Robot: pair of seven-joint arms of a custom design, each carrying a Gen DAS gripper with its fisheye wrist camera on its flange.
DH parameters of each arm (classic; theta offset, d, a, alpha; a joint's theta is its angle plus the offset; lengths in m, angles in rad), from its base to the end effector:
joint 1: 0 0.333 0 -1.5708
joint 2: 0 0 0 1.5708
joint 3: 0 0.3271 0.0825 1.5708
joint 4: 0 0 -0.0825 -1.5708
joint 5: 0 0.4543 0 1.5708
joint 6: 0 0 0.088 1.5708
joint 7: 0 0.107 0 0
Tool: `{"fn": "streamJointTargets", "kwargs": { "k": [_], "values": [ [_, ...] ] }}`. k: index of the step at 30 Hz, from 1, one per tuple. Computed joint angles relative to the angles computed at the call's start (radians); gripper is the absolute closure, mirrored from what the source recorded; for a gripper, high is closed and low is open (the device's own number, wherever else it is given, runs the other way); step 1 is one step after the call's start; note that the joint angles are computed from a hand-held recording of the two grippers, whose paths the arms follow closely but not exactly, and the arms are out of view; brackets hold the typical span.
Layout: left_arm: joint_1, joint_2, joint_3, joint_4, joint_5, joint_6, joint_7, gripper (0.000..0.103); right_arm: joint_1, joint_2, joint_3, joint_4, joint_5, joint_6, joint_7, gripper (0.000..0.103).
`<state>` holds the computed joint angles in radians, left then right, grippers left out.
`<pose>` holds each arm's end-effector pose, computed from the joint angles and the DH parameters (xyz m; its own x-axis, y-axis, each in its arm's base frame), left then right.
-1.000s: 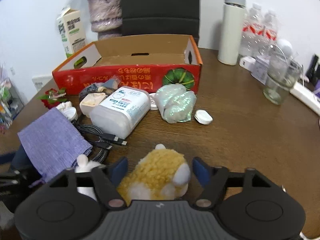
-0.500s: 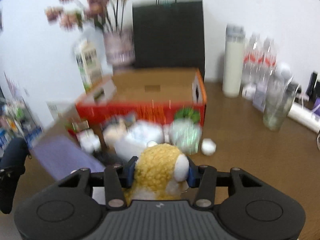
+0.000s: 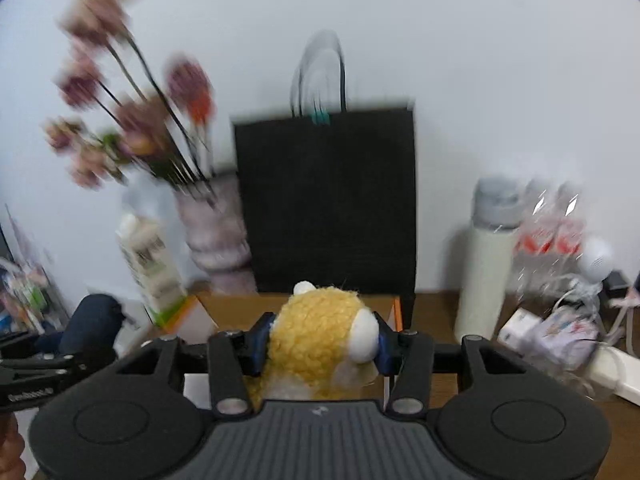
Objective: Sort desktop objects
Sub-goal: 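Carry the sheep and pouch into the cardboard box while both tools open to release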
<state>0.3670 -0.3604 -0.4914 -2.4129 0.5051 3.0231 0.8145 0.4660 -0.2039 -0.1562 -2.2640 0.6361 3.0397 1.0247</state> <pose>0.5350 -0.1182 0.5048 0.0958 -0.9954 0.0083 -0.5633 -0.0611 -0.8240 0.5731 0.1312 0.5266 0.3079 -0.9414 -0.1374 -0.5536 -0.0599 -0.8306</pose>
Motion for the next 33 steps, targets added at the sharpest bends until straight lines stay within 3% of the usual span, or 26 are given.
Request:
{"fn": "streamJointTargets", "kwargs": {
  "k": [1, 3, 7, 11, 13, 15, 17, 20, 26, 29, 31, 33],
  "values": [
    [0.06, 0.06, -0.061, 0.059, 0.049, -0.053, -0.03, 0.042, -0.045, 0.065, 0.03, 0.054, -0.069, -0.037, 0.089, 0.056],
    [0.078, 0.171, -0.084, 0.141, 0.099, -0.151, -0.071, 0.042, -0.115, 0.179, 0.079, 0.147, -0.21, -0.098, 0.241, 0.056],
    [0.028, 0.302, -0.037, 0.212, 0.077, -0.231, -0.059, 0.041, -0.143, 0.322, 0.09, 0.235, -0.581, -0.164, 0.558, 0.056],
    [-0.025, 0.358, 0.0, 0.25, 0.121, -0.298, -0.044, 0.039, -0.159, 0.397, 0.115, 0.283, -0.696, -0.245, 0.635, 0.055],
    [-0.05, 0.376, 0.022, 0.265, 0.112, -0.332, -0.026, 0.037, -0.135, 0.416, 0.101, 0.285, -0.843, -0.266, 0.721, 0.051],
    [-0.073, 0.369, 0.047, 0.26, 0.092, -0.326, -0.008, 0.035, -0.094, 0.415, 0.064, 0.269, -1.045, -0.258, 0.845, 0.051],
    [-0.089, 0.338, 0.078, 0.233, -0.019, -0.285, 0.054, 0.035, -0.099, 0.411, 0.07, 0.265, -1.115, -0.267, 0.889, 0.047],
    [-0.129, 0.267, 0.135, 0.19, -0.162, -0.216, 0.159, 0.021, -0.146, 0.382, 0.113, 0.255, -1.094, -0.28, 0.875, 0.043],
    [-0.209, 0.121, 0.234, 0.138, -0.172, -0.199, 0.173, 0.003, -0.214, 0.258, 0.161, 0.183, -1.081, -0.197, 0.895, 0.021],
    [-0.239, 0.059, 0.253, 0.093, -0.204, -0.211, 0.171, 0.0, -0.234, 0.192, 0.184, 0.13, -0.915, -0.153, 0.773, 0.018],
    [-0.242, 0.023, 0.245, 0.062, -0.207, -0.227, 0.17, 0.0, -0.225, 0.148, 0.184, 0.084, -0.74, -0.13, 0.643, 0.017],
    [-0.239, -0.007, 0.23, 0.035, -0.206, -0.248, 0.154, 0.0, -0.211, 0.1, 0.178, 0.036, -0.655, -0.118, 0.588, 0.017]
  ]
}}
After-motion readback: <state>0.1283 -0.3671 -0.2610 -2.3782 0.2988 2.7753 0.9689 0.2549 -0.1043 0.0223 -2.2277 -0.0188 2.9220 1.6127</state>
